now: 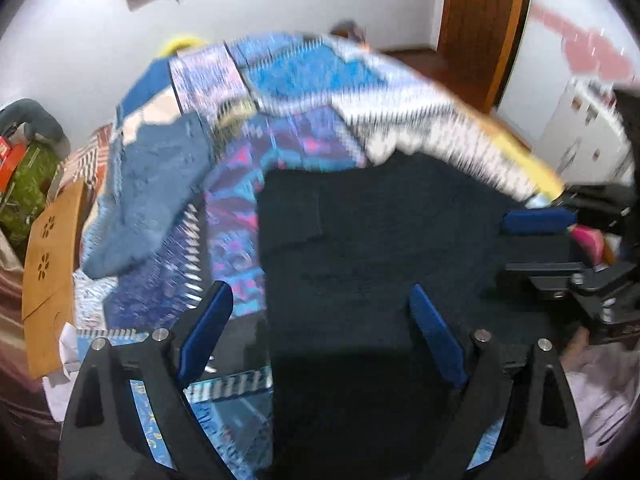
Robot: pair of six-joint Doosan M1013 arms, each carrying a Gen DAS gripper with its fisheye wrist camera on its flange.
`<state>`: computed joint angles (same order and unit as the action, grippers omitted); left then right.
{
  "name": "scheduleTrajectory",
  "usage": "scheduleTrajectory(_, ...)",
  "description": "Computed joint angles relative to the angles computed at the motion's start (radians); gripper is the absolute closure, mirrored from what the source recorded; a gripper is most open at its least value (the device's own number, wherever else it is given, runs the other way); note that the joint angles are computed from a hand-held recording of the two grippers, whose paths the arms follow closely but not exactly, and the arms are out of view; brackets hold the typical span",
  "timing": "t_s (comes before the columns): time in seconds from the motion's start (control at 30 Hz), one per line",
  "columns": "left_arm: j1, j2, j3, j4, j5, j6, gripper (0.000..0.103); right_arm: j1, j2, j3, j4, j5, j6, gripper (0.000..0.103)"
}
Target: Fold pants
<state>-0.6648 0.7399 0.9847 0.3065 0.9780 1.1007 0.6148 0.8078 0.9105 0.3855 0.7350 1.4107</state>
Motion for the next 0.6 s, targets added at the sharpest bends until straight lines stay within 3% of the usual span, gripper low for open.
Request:
scheduleTrajectory(0.03, 0.002, 0.015, -0.008, -0.008, 0.023, 0.009, 0.012, 0.0, 0.009, -0.01, -0.012, 0.023, 0.008, 0.057)
scheduleTrajectory(0.1, 0.021, 0.013, 0.015, -0.095, -0.008, 0.03, 0.012, -0.003, 0.026, -0.015, -0.015, 0.068, 0.0, 0.057)
scheduleTrajectory(0.33, 0.056, -0.076, 0.165, -0.194, -0.114, 0.011, 0.011, -0.011, -0.065, 0.16, 0.049, -0.06, -0.076, 0.06)
scheduleTrajectory(0.47, 0.037, -0.107, 0.21, -0.108, -0.134, -0.017, 0.011, -0.008, -0.098, 0.211, 0.032, -0.096, -0.075, 0.059)
scheduleTrajectory(0.6, 0.02, -0.125, 0.222, -0.014, -0.106, -0.036, 0.012, -0.014, -0.103, 0.204, 0.005, -0.067, -0.039, 0.053)
